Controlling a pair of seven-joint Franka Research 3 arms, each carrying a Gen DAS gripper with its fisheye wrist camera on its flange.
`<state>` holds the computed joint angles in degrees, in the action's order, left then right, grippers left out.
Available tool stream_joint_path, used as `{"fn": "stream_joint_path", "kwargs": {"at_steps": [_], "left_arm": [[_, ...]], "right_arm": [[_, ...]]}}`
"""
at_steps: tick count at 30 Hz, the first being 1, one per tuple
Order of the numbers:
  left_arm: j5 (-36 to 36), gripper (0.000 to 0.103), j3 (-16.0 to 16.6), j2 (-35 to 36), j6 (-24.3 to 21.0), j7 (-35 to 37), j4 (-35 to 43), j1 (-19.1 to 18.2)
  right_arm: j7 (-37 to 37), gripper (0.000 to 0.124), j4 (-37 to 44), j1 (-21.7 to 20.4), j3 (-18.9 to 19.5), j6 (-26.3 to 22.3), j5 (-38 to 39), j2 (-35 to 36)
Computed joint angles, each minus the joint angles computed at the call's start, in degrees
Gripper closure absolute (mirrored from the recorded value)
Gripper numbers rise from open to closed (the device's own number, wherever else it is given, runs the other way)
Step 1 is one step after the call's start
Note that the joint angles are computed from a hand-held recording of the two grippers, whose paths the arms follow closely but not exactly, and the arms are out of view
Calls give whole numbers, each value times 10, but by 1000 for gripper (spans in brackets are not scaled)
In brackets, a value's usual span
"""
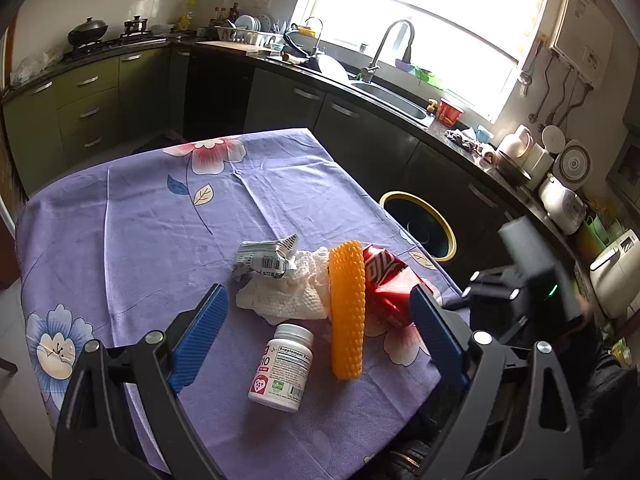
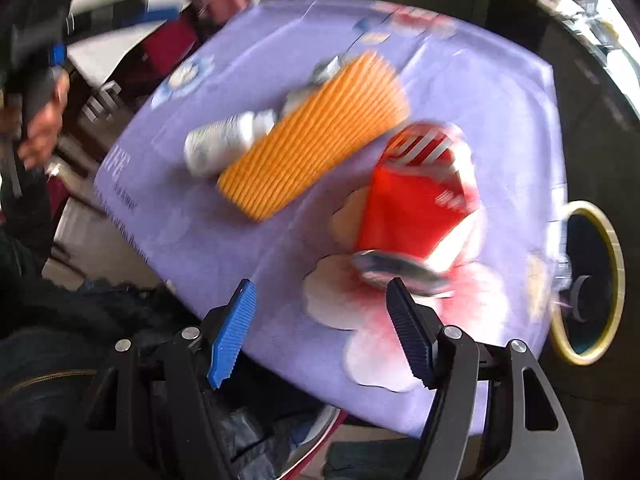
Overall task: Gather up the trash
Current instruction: 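Reach for and grasp the red Coca-Cola can with the right gripper, then carry the red can over the bin and release it with the right gripper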
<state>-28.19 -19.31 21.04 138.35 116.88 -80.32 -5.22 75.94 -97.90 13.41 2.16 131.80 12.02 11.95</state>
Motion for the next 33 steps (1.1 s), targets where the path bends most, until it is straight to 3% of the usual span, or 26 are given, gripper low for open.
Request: {"fn": "stream_joint_path", "kwargs": {"at_steps": [4,6,10,14,22,26,33], "left_arm": [[2,16,-3,9,-7,4,11,-2],[1,16,-4,10,-9,8,11,-1],[-3,16,-6,4,-4,17,3,-1],[-8,16,-4,2,-5,19,-1,1],[-18,15,-3,4,-11,27,-1,6],[-17,15,-2,10,-17,26,6,7],[0,15,-1,25,-29,11,27,1]], "right_arm": [[58,51,14,-4,-17,28,-32,2],[83,50,56,-7,-23,-1,-48,31],[97,46,192,-4,-19,-107,-67,128],[101,46,266,2,-17,-161,-58,184],[130,48,497,13,-29,-297,-82,334],[130,50,508,12,-32,-290,-85,342],[118,50,342,-2,-30,-197,-71,243]]}}
